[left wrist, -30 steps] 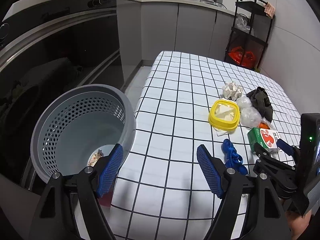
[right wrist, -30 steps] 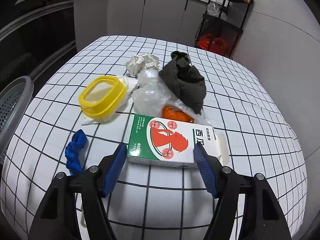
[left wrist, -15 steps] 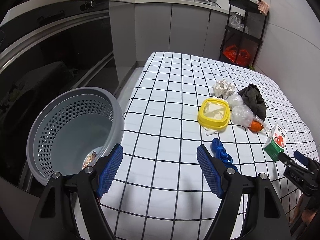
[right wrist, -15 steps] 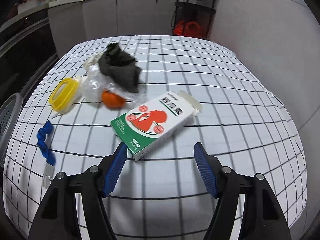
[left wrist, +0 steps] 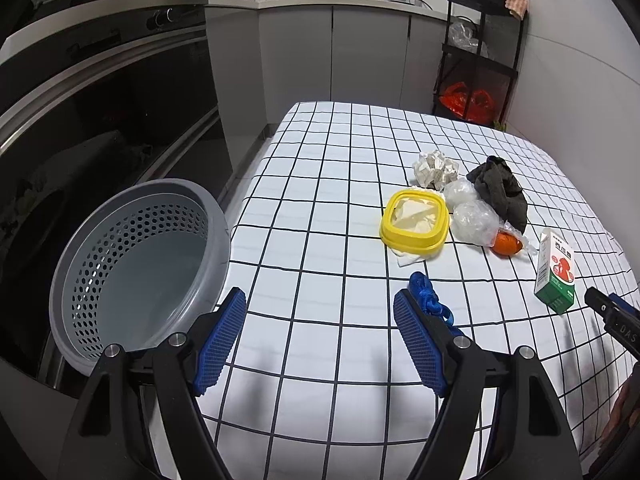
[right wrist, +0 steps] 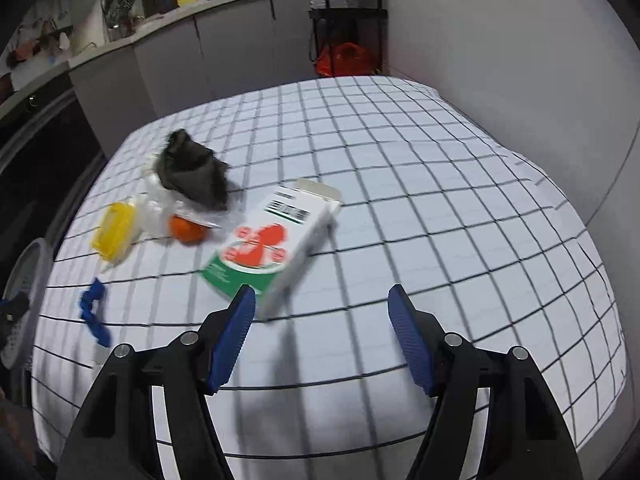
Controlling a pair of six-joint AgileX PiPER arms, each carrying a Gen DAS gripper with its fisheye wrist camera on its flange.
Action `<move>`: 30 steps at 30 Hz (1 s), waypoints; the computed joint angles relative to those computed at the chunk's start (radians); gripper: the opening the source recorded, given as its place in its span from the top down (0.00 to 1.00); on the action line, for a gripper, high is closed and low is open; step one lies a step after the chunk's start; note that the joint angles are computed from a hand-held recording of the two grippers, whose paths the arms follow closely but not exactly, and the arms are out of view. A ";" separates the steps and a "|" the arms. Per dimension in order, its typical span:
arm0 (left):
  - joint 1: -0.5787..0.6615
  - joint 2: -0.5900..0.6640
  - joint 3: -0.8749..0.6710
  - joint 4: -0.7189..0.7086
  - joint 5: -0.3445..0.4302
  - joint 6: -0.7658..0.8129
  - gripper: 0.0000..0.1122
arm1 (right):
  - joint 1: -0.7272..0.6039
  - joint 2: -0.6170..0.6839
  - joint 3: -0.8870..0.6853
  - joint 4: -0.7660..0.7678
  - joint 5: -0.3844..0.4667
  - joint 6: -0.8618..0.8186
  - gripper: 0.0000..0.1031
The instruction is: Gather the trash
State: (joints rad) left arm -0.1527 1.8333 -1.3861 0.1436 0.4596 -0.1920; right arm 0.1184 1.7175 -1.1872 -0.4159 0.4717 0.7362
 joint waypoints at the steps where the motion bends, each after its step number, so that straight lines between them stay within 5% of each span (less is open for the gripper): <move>1: -0.001 0.001 -0.001 0.005 0.000 -0.004 0.34 | 0.020 0.013 -0.021 -0.011 0.013 0.017 0.36; 14: 0.026 0.000 -0.003 -0.069 0.005 0.072 0.34 | 0.065 0.203 -0.249 -0.019 0.162 0.229 0.29; 27: 0.031 -0.004 0.003 -0.085 0.007 0.092 0.34 | 0.053 0.295 -0.344 -0.006 0.200 0.207 0.28; 29: 0.029 -0.002 0.003 -0.089 0.007 0.097 0.34 | 0.054 0.296 -0.346 -0.016 0.202 0.203 0.33; 30: 0.026 0.001 0.002 -0.090 0.009 0.098 0.34 | 0.055 0.292 -0.340 -0.028 0.200 0.201 0.44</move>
